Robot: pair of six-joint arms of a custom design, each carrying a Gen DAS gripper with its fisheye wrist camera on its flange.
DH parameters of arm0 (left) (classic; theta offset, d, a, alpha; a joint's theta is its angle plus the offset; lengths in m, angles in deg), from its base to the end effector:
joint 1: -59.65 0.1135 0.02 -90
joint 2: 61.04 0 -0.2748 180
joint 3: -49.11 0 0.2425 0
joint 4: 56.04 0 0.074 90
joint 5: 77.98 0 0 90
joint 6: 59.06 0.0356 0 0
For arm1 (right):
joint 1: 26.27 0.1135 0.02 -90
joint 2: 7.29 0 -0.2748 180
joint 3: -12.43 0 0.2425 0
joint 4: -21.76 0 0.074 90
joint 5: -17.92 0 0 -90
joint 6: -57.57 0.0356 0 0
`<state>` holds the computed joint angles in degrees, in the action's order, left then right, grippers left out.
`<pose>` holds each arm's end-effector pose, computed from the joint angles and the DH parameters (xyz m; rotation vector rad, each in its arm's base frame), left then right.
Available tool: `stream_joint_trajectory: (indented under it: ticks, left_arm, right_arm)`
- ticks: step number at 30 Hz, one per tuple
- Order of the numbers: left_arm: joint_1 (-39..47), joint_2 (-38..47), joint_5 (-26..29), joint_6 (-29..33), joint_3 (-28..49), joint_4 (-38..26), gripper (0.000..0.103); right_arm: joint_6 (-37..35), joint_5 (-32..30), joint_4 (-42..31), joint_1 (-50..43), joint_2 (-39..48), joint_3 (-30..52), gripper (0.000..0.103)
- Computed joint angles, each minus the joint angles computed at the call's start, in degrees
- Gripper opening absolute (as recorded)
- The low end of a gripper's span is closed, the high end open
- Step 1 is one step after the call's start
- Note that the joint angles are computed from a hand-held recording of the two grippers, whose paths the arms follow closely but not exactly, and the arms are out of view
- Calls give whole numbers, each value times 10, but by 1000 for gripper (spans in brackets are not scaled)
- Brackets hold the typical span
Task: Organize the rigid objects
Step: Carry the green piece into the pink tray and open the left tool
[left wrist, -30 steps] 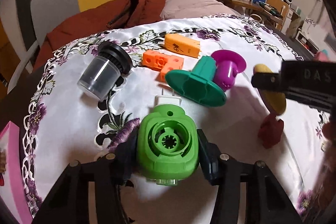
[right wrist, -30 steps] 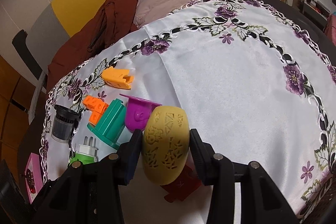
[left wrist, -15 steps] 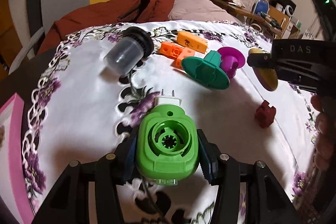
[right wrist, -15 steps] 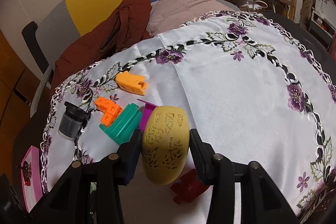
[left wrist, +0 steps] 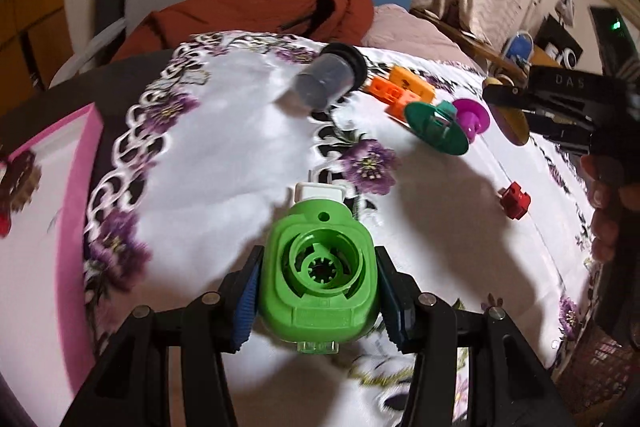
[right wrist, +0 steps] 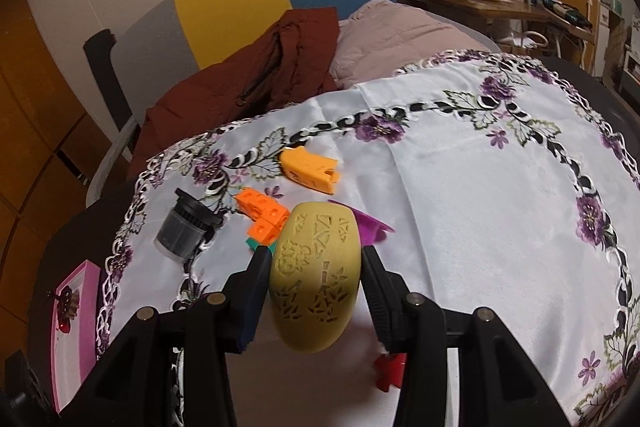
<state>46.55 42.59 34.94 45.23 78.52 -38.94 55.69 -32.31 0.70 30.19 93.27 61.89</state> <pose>0.2001 -0.0608 0.0575 0.7434 2.4138 -0.5034 0.1592 0.1989 0.0984 0.7824 2.2622 0.0944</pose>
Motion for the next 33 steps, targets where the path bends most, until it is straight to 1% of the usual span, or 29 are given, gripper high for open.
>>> stream_joint_trajectory:
  ticks: [3, 5, 10, 13, 15, 18, 22, 24, 29, 33]
  left_arm:
    - [37, -29, 19, 24, -18, -6, 52]
    - [67, -56, 35, 45, -27, -17, 52]
    - [157, -110, 79, 101, -25, -69, 52]
    - [217, -120, 97, 137, -6, -106, 53]
    - [262, -109, 109, 158, 17, -132, 52]
    - [324, -74, 119, 179, 62, -165, 52]
    - [382, -31, 124, 194, 113, -183, 53]
    - [405, -5, 122, 195, 140, -186, 53]
    - [441, 72, 92, 196, 208, -181, 53]
    - [458, 106, 84, 198, 235, -170, 53]
  right_arm:
    - [-29, -5, 27, 1, 8, 4, 45]
    - [-44, -9, 24, 0, 20, 18, 45]
    - [-80, -24, 47, 1, 37, 29, 45]
    - [-89, -35, 47, 2, 49, 39, 45]
    - [-95, -48, 62, -1, 56, 40, 45]
    - [-99, -55, 60, 1, 70, 54, 45]
    - [-115, -51, 59, 6, 82, 71, 45]
    - [-122, -49, 57, 9, 88, 81, 45]
    - [-140, -52, 35, 11, 111, 116, 45]
    - [-148, -43, -8, 23, 134, 159, 45]
